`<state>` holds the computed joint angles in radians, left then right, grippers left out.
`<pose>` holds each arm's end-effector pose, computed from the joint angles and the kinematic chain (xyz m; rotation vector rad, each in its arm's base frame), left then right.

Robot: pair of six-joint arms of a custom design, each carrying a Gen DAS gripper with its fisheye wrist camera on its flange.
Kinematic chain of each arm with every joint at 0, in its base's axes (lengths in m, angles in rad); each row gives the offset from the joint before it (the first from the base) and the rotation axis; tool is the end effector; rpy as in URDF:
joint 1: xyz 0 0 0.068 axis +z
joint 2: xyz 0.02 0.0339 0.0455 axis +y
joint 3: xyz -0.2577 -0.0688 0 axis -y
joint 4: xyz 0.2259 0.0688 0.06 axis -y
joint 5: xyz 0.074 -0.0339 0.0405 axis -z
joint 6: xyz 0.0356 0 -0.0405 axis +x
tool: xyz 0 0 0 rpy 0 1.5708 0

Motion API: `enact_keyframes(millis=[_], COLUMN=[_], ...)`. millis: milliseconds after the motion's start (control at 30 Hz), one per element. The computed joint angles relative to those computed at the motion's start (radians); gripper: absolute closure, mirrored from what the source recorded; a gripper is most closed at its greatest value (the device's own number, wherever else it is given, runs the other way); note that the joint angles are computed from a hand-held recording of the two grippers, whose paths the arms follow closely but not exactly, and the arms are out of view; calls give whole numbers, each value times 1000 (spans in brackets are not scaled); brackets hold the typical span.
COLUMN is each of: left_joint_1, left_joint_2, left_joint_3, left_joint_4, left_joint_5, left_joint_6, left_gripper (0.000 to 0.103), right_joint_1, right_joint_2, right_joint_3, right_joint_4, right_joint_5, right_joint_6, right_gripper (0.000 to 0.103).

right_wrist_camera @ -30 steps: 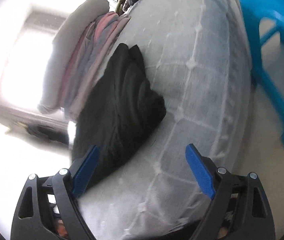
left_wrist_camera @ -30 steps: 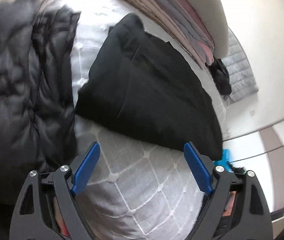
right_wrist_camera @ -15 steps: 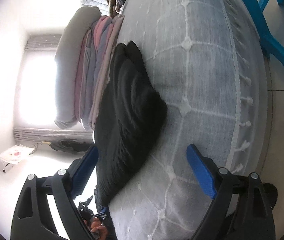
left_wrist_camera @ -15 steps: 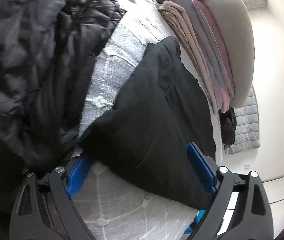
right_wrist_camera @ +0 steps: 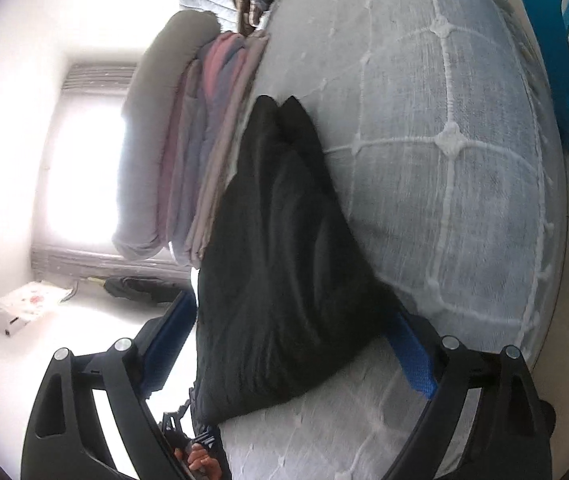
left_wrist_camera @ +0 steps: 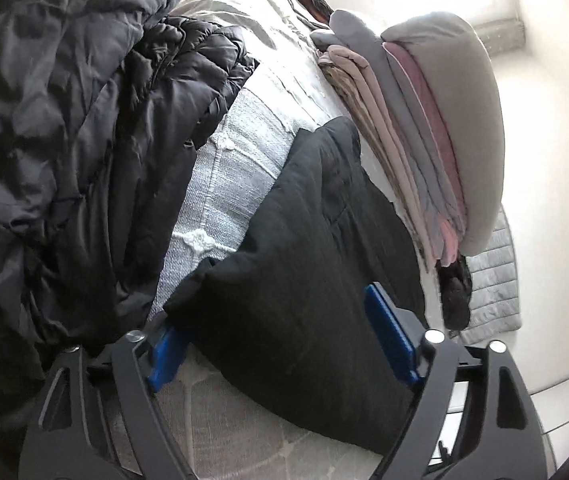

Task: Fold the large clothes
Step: 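Grasp the folded coat edge with both grippers and lift it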

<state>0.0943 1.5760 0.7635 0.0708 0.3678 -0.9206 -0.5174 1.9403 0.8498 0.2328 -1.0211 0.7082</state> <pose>0.2992 0.0154 0.1760 -0.9921 2.1876 -0.8308 0.3029 -0.1375 0.1112 0.8961 2.0779 1.3136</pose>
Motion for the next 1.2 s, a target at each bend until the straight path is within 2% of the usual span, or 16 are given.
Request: enact_keyframes(millis=[133,167,200,300,333,500,667,733,767,833,867,900,967,1033,1133,1200], left_joint_1=[35,44,49,59,62,81,143,171,181,194,207,220,240,230,176,142], left_joint_2=[37,42,52,65,68,34,-93,-135,-140,-97,-53,-23,6,4,31,50], left_joint_3=[23,24,32,66,75,157,221,219,219,223,222,221,187,182,222,241], left_joint_4=[-26,-29,-33,-72,-79,-183,-366,-438,-474,-529,-546,-558,-506,-486,-485,-479], left_joint_5=[38,50,60,88,98,167,246,255,247,222,224,231,252,236,184,141], left_joint_6=[15,19,21,48,57,137,232,277,305,376,385,390,394,384,368,345], left_gripper=[51,53,56,66,72,81,83,82,81,74,71,66,62,55,41,36], right_joint_1=[15,21,25,14,10,-2,-42,-67,-76,-101,-118,-132,-154,-158,-107,-42], right_joint_2=[42,38,40,71,65,-60,-264,-327,-345,-319,-267,-217,-143,-109,-33,-12], right_joint_3=[30,38,60,44,34,-53,-194,-229,-225,-209,-193,-176,-145,-109,-17,13], right_joint_4=[75,64,0,51,58,105,42,-79,-205,-360,-400,-417,-416,-402,-348,-291], right_joint_5=[45,75,103,65,57,5,-89,-105,-95,-57,-48,-70,-122,-148,-167,-119], right_joint_6=[65,46,5,26,20,41,-7,-106,-214,-362,-400,-416,-428,-422,-339,-259], right_gripper=[16,45,70,73,74,78,79,79,78,65,48,38,36,28,26,26])
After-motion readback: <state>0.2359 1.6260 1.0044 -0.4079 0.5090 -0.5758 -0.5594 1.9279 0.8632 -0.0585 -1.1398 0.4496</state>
